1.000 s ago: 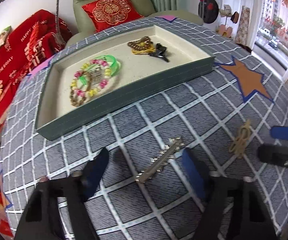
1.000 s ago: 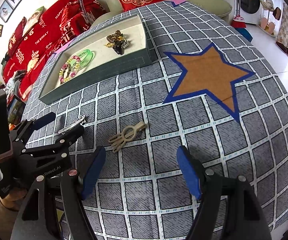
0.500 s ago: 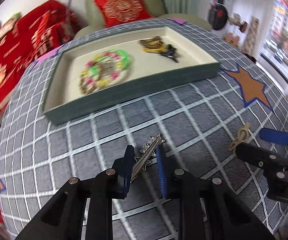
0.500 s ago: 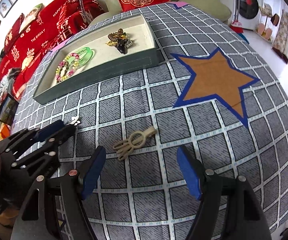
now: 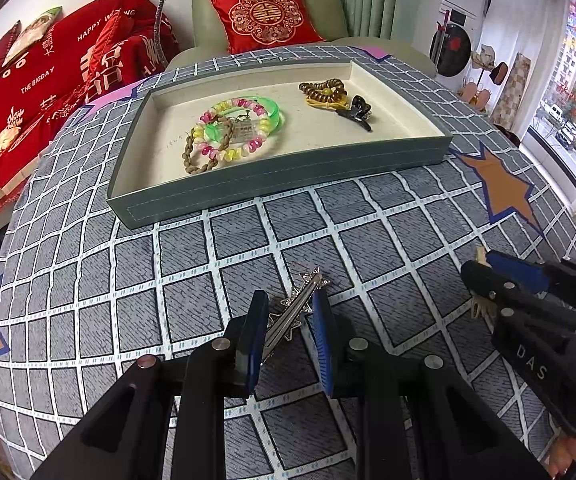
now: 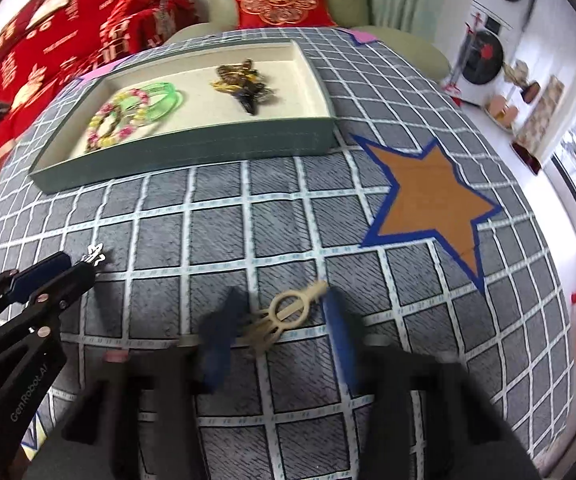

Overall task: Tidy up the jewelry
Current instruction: 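Grasp the silver hair barrette with the left tool while the right tool grasps the cream hair clip, then carry the barrette and cream clip in both tools into the tray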

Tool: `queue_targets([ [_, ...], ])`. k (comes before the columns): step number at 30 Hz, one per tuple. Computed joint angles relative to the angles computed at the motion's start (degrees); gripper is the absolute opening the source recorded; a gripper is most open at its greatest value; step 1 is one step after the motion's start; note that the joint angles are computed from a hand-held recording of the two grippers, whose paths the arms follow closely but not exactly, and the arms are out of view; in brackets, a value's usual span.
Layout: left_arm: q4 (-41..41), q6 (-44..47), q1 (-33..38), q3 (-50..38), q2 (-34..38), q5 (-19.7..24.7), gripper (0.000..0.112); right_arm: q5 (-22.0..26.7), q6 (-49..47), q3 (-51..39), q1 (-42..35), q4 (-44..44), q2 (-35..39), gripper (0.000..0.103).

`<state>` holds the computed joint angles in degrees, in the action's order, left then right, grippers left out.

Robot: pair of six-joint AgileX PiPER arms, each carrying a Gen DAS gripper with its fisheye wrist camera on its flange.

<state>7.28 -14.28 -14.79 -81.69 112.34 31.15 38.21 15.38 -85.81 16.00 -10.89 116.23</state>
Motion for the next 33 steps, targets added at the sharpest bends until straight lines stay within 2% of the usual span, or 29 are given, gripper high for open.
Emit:
queue_targets([
  [3,-0.2,-0.1,0.2,1.0,-1.0,-0.6,0.034,-0.5,-6.7,0.6,-1.7,6.1,-0.6,0.018],
  [8,-0.7,0.0,0.5,2.0,-2.2,-1.1,0.034,-0.5,-27.1,2.8,-9.7,30.1,-1.8,0.018],
  [14,-1.7,0.3,0.4,2.0,-3.0,-1.2,0.034,4.4,-36.0,1.9,-15.4,42.4,-1.1,0.018],
  [18,-2.1,0.6,0.4,1.6,-3.6,-0.8,0.034,7.6,-37.6,0.3,-17.5,46.4,-0.2,0.018],
  [26,-1.2,-1.2,1.4,0.1,-5.0,-0.5,0.034,11.1,-38.0,-4.5,-17.9,46.8,0.1,0.018],
  [33,-2.1,0.3,3.3,-4.7,-4.5,1.5,0.034,16.2,-36.2,-15.1,-18.0,46.1,2.8,0.018],
])
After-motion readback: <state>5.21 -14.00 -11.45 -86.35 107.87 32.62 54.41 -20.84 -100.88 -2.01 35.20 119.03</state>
